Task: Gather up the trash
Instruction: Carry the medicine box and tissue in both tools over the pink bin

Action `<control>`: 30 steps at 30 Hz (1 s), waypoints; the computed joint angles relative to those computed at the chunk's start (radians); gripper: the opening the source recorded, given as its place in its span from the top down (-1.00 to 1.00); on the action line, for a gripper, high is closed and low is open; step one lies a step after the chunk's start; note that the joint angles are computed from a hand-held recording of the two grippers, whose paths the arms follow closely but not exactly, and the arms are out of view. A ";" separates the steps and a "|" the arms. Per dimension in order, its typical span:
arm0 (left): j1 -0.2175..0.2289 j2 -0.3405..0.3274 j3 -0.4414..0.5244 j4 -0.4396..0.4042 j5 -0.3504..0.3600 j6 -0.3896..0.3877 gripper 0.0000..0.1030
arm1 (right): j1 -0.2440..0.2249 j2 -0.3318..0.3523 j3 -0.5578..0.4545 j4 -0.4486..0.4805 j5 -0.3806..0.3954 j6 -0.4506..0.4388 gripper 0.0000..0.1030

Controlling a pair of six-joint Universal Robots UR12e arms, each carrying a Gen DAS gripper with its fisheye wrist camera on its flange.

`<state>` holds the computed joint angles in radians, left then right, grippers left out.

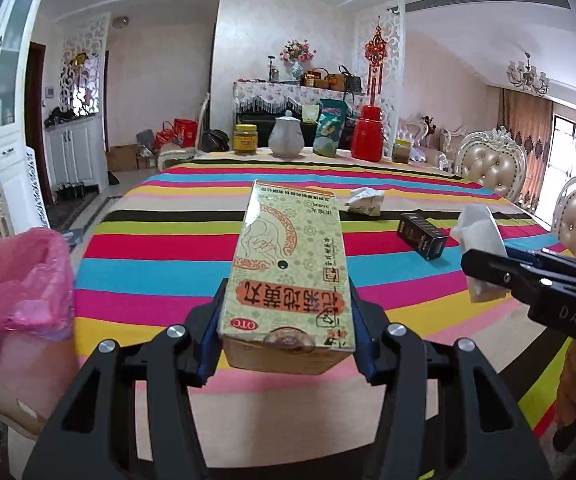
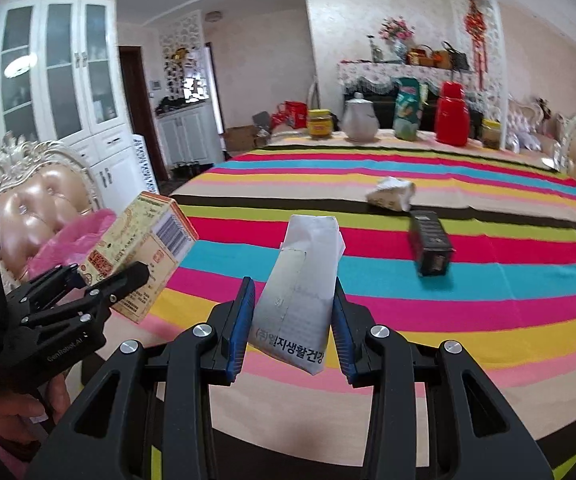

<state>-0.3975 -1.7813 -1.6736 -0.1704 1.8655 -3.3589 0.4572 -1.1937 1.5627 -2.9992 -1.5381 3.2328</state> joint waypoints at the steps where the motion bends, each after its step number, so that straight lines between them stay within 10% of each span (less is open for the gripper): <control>1: 0.000 0.006 -0.009 0.007 0.006 0.004 0.00 | 0.004 0.002 -0.004 -0.003 0.003 -0.010 0.29; 30: 0.147 0.184 -0.171 0.091 0.189 -0.016 0.00 | 0.105 0.199 -0.369 0.095 0.200 -0.201 0.28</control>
